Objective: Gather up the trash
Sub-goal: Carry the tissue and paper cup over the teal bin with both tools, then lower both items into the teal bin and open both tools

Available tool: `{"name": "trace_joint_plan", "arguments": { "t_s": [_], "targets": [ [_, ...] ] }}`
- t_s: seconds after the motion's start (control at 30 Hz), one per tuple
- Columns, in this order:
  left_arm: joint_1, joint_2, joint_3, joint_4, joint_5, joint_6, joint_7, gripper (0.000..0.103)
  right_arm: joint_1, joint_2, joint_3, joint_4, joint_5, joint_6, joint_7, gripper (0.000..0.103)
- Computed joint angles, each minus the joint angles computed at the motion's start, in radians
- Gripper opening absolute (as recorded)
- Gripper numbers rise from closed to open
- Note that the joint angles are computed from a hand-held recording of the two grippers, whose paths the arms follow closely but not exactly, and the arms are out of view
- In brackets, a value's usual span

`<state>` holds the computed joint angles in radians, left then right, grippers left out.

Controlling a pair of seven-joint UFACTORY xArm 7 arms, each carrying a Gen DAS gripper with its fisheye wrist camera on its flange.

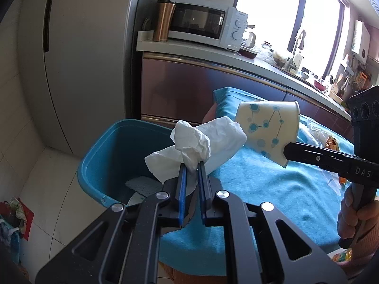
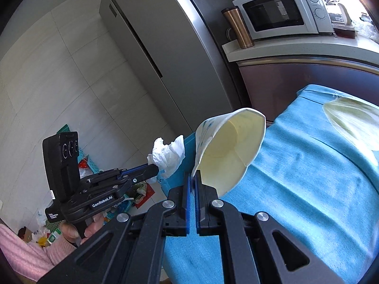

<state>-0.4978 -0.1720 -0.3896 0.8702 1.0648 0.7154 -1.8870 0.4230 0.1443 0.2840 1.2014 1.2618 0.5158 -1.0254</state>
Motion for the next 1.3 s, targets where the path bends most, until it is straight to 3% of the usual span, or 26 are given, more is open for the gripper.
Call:
{"name": "trace_joint_plan", "arguments": {
  "t_s": [0.47, 1.07, 1.3],
  "targets": [
    [0.071, -0.040, 0.018, -0.099, -0.043, -0.040, -0.048, 0.010, 0.019, 0.172, 0.046, 0.175, -0.259, 0.009, 0.184, 0.002],
    [0.118, 0.035, 0.078, -0.128, -0.070, -0.116, -0.063, 0.010, 0.079, 0.428, 0.070, 0.469, -0.707, 0.078, 0.569, 0.003],
    [0.116, 0.088, 0.114, -0.106, -0.056, -0.138, -0.057, 0.017, 0.082, 0.474, 0.082, 0.517, -0.768, 0.093, 0.635, 0.007]
  ]
}}
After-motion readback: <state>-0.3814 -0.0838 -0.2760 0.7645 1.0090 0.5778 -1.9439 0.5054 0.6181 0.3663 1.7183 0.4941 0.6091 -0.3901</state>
